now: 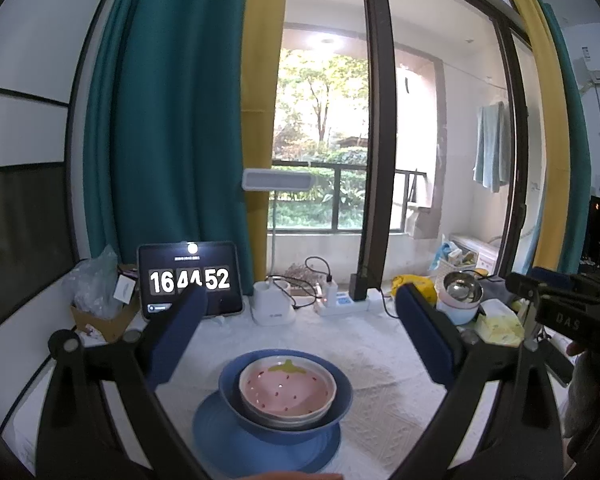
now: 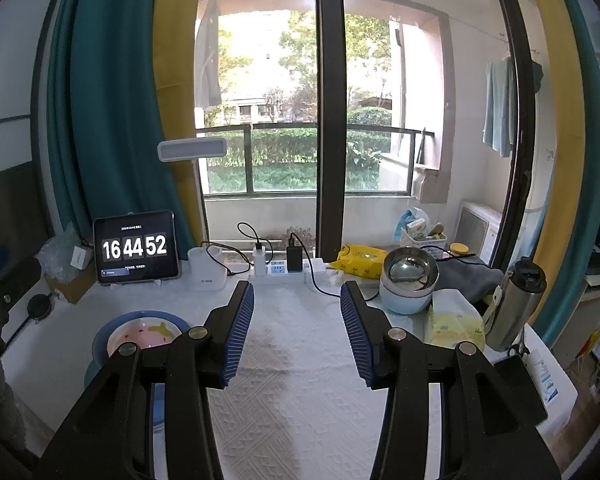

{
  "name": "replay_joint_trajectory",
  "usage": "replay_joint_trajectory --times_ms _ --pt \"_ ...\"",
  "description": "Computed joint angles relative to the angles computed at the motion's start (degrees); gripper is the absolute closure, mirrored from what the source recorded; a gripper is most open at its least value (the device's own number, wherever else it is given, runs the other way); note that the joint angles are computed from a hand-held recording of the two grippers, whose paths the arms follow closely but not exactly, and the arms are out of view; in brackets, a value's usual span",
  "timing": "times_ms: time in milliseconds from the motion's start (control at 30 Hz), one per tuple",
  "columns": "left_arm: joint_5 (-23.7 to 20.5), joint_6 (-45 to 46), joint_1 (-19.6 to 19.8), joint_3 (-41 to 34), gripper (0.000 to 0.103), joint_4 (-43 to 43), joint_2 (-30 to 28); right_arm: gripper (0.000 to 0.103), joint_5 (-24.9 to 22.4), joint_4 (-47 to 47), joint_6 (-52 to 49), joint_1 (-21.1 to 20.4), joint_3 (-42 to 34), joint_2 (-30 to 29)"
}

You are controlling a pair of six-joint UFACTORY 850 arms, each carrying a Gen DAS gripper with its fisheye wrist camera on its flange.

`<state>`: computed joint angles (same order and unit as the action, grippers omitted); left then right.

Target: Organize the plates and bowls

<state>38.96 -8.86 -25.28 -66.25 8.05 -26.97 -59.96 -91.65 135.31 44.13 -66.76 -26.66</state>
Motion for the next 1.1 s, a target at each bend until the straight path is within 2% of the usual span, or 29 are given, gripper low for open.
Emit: replay_joint_trajectory --times_ms 1100 --pt "-0.53 0.14 -0.09 -0.51 0.006 -0.52 -0.36 0.055 1.16 -0.51 0.69 -0.86 0.84 0.21"
